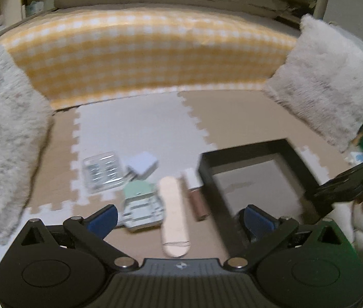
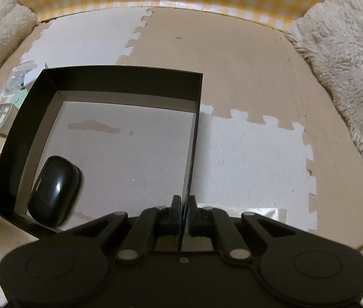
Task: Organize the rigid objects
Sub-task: 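Move the left tool to the white teardrop tape measure and grasp it, then carry the white tape measure into the box and release it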
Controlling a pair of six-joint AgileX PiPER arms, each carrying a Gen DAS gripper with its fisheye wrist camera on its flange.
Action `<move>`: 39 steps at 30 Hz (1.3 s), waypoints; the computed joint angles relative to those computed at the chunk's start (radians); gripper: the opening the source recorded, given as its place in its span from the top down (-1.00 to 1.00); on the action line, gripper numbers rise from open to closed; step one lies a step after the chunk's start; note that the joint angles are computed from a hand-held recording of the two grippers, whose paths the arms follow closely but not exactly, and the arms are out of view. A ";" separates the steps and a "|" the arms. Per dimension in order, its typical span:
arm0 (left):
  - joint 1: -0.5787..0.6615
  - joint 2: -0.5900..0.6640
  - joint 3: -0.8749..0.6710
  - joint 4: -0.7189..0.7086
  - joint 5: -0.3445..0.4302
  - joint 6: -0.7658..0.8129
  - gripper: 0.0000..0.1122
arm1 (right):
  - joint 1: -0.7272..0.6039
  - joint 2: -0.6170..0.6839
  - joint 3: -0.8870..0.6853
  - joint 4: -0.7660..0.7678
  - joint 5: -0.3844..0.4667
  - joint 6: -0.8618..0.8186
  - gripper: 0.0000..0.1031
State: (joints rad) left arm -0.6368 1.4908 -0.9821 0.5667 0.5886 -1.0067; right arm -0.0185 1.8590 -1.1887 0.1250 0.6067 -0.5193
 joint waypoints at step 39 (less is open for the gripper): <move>0.125 0.163 0.095 -0.289 -0.013 0.163 0.06 | -0.050 -0.049 0.009 0.145 0.000 -0.061 0.94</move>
State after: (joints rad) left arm -0.5114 1.6541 -0.8870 0.2776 0.5759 -0.8441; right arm -0.0689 1.8098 -1.1795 0.2703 0.6063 -0.5799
